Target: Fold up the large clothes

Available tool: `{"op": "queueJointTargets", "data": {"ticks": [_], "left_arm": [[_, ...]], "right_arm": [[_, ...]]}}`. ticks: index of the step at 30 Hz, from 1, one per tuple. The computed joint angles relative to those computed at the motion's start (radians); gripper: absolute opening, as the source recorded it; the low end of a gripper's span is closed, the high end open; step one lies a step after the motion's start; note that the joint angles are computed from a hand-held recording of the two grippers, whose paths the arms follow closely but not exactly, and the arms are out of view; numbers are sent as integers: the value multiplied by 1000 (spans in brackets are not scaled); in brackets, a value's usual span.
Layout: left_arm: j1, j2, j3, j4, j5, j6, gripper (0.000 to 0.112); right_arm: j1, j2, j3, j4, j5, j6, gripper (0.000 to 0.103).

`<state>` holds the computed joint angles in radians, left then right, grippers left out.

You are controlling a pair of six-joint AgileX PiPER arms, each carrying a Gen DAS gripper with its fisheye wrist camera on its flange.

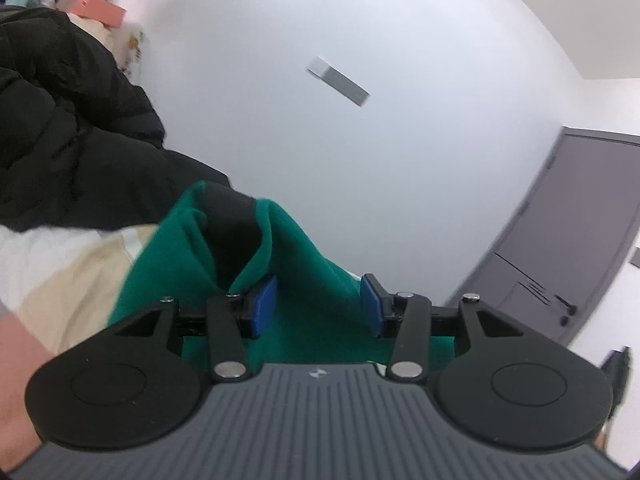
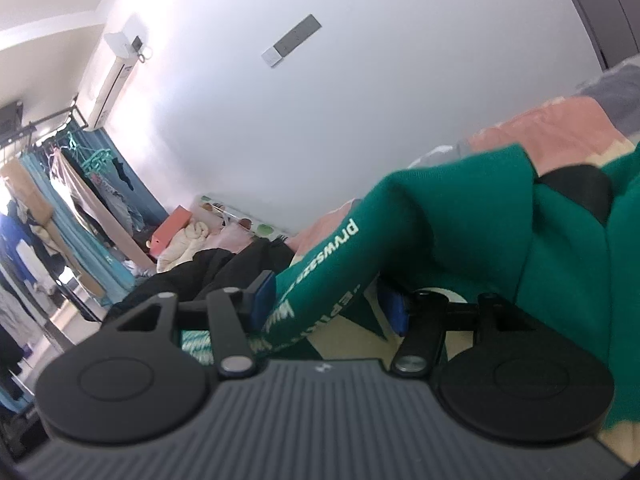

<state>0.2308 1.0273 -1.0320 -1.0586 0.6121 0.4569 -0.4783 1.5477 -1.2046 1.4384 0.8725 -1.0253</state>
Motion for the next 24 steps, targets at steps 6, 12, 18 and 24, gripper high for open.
{"op": "queueJointTargets", "data": {"ticks": [6,12,18,24], "left_arm": [[-9,188,-12,-110,-86,115,52],[-19,320,-37,-79,-104,136,52],[-49,315,-11,-80,-150,200,52],[-32,240,-4,101,-191,-21,67]], "right_arm": [[0,70,-33,64,-47,-152,69],[47,189,-143,-98,-148,-43,67],[89,241,-183,-197,-206,3,67],[67,134,-131,-224,-246,30,69]]}}
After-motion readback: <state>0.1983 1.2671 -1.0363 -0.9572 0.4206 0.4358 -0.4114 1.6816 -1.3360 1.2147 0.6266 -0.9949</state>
